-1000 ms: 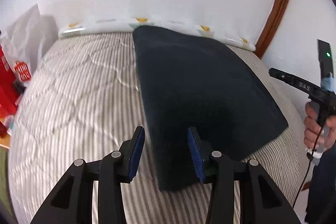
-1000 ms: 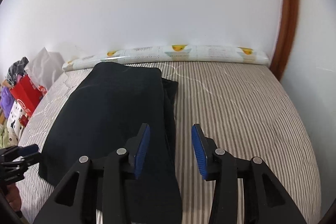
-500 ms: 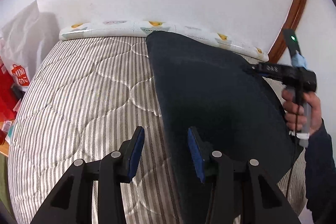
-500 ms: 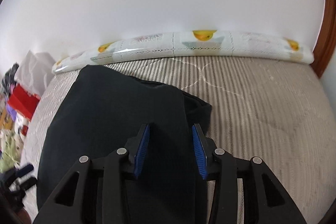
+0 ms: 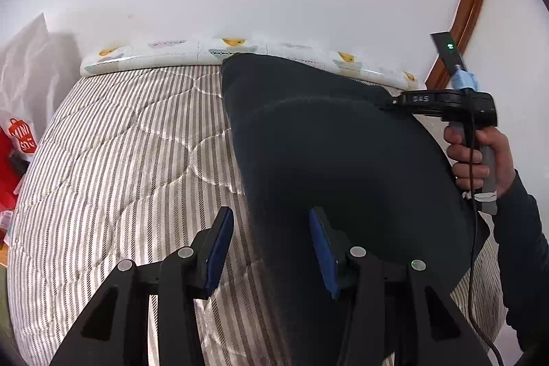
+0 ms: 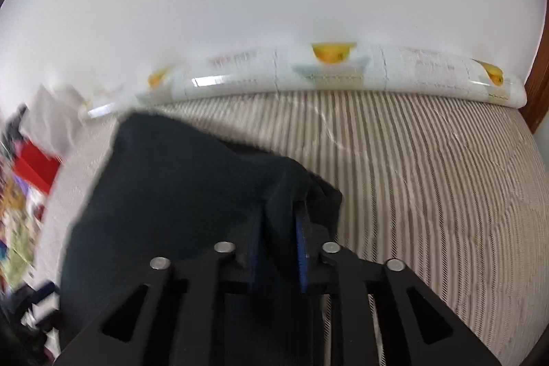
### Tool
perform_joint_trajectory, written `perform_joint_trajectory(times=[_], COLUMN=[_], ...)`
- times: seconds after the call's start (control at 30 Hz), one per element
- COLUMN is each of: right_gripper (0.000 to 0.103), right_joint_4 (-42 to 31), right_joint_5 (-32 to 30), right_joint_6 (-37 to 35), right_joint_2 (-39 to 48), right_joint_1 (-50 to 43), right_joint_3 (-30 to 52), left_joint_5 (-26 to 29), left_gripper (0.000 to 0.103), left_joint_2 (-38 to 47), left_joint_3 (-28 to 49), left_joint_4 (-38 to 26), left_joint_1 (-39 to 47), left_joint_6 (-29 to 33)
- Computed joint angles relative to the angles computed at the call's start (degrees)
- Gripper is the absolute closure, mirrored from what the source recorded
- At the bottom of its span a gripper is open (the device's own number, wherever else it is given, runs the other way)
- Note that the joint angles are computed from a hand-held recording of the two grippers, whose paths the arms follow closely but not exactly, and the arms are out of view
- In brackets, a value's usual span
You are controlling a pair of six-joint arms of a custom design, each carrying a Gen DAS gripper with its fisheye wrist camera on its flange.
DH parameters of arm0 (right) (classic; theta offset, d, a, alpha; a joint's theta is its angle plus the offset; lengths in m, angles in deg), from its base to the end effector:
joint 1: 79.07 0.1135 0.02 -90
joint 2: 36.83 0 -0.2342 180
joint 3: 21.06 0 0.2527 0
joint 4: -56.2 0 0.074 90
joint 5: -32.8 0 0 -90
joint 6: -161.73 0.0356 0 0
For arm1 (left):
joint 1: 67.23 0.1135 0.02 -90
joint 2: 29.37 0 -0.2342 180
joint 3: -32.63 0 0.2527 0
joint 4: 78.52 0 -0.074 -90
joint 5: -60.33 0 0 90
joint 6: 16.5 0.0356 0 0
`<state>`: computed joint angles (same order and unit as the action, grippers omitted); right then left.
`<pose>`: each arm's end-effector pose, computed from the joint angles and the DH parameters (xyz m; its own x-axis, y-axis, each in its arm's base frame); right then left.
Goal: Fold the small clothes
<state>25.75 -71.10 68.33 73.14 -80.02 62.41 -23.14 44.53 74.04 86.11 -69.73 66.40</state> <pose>0.3854 0.0022 0.1299 -0.8298 -0.0438 -0.5564 -0.1644 0.9719 0.1687 0.2412 -0.0146 0.1217 -0.7499 -0.0902 -0.6554 0.0271 0.9857 -0.1666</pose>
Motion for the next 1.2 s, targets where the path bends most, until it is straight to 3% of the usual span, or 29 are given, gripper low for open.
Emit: perform_joint_trajectory(times=[0.13, 0.3, 0.37, 0.4, 0.53, 0.67, 0.73, 0.8, 1.1, 1.2], right_gripper=[0.068, 0.068, 0.076, 0.1, 0.099, 0.099, 0.095, 0.089, 0.077, 0.075], right_joint_4=[3.71, 3.57, 4.44, 4.53, 8.35, 7.6, 8.47, 9.64, 6.12, 2.67], right_joint_5=[-1.72, -3.65, -3.83, -4.97, -9.09, -0.26, 4.89, 7.56, 8.6, 5.68], right_joint_6=[-0.27, -2.18, -1.79, -2.38, 0.41, -1.84, -1.67, -1.07, -4.35, -5.15], right_joint_2=[-11.48, -16.72, -15.23, -14.92, -19.11, -20.88, -25.6, -32.28, -52.55, -59.82], right_joint_1=[-2.37, -3.53, -3.46, -3.84, -7.87, -3.41, -1.68, -0.67, -1.38, -5.83], right_joint_3=[-11.26, -18.45, -19.15, -19.34, -23.36, -25.28, -28.67, -33.5, -50.42, -53.84], left_joint_5=[1.26, 1.11, 0.38, -0.14, -1.42, -6.71, -10.53, -10.65, -10.21, -8.34], left_gripper=[0.059, 0.058, 0.058, 0.058, 0.057, 0.057, 0.057, 0.057, 0.052, 0.052], left_joint_2=[-4.77, -9.6, -10.5, -11.01, -14.12, -15.83, -16.8, -17.19, -16.06, -18.02], left_joint_3=[-2.75, -5.6, -6.17, -6.48, -7.28, -7.7, -8.05, -8.18, -9.2, -9.82], left_joint_4=[-2.28, -4.15, -4.68, -4.9, -7.0, -7.91, -8.29, -8.58, -8.18, -9.99], left_joint_1=[0.65, -0.25, -1.18, -1.57, -2.62, -6.0, -8.55, -9.24, -10.29, -9.77], left_joint_6=[0.19, -0.68, -1.04, -1.27, -1.88, -2.33, -2.62, -3.06, -5.06, -5.76])
